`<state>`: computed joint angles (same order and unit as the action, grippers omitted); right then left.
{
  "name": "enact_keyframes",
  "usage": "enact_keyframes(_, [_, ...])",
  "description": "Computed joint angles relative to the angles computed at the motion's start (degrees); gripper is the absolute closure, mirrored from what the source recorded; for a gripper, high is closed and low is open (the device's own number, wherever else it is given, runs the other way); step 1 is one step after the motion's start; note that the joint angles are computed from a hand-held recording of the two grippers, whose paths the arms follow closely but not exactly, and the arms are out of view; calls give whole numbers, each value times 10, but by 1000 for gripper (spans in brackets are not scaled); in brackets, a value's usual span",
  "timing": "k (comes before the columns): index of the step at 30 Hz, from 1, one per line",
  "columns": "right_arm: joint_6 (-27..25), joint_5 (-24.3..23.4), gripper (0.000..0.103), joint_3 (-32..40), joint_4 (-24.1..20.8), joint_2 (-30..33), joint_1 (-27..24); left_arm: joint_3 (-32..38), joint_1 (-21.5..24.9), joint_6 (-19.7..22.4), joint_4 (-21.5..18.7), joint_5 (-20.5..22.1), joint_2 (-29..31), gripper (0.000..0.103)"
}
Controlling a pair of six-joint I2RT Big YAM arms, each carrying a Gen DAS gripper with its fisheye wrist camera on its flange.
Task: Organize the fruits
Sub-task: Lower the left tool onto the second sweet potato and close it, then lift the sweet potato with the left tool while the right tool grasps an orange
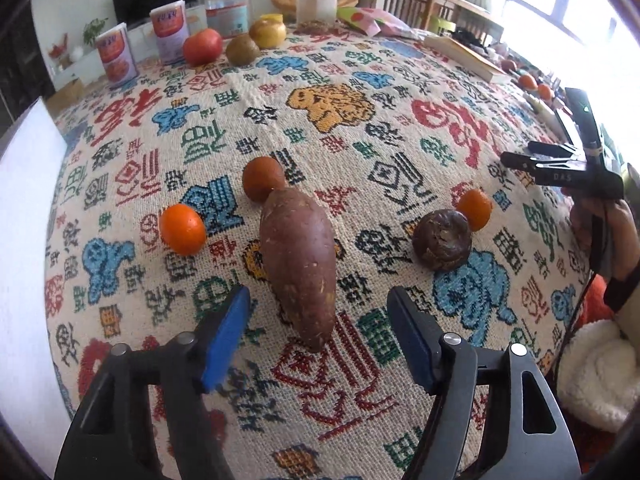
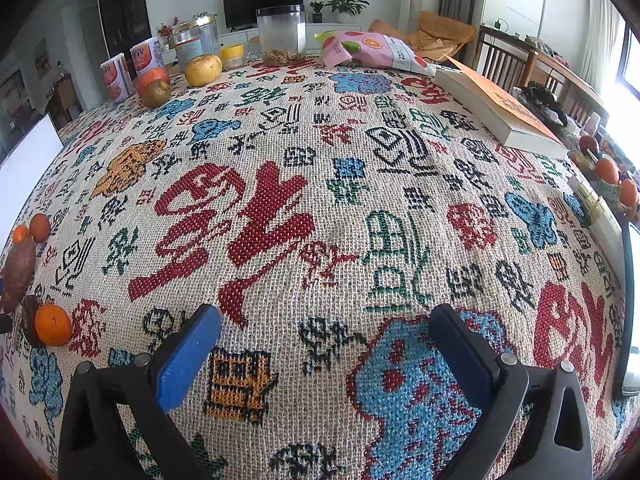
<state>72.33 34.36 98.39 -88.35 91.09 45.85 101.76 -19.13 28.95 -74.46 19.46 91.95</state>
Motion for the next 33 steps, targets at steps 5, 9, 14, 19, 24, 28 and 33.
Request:
enact_keyframes(5, [0, 0, 0, 0, 0, 0, 0, 39, -5, -85, 1, 1, 39, 28])
enact_keyframes(9, [0, 0, 0, 0, 0, 0, 0, 37, -12, -122, 7, -21, 44, 62])
enact_keyframes(14, [0, 0, 0, 1, 0, 0, 0, 7, -4, -139, 17, -20, 17, 62])
enact_keyframes(19, [0, 0, 0, 1, 0, 0, 0, -41, 13, -113, 31, -32, -29, 62])
enact_keyframes(24, [0, 0, 0, 0, 0, 0, 0, -90, 34, -118, 77, -61, -68, 62])
enact_keyframes(28, [0, 0, 0, 1, 0, 0, 0, -106, 41, -136, 100, -70, -71, 62])
enact_keyframes(33, [0, 0, 0, 0, 0, 0, 0, -123, 36, -147, 120, -87, -76, 59])
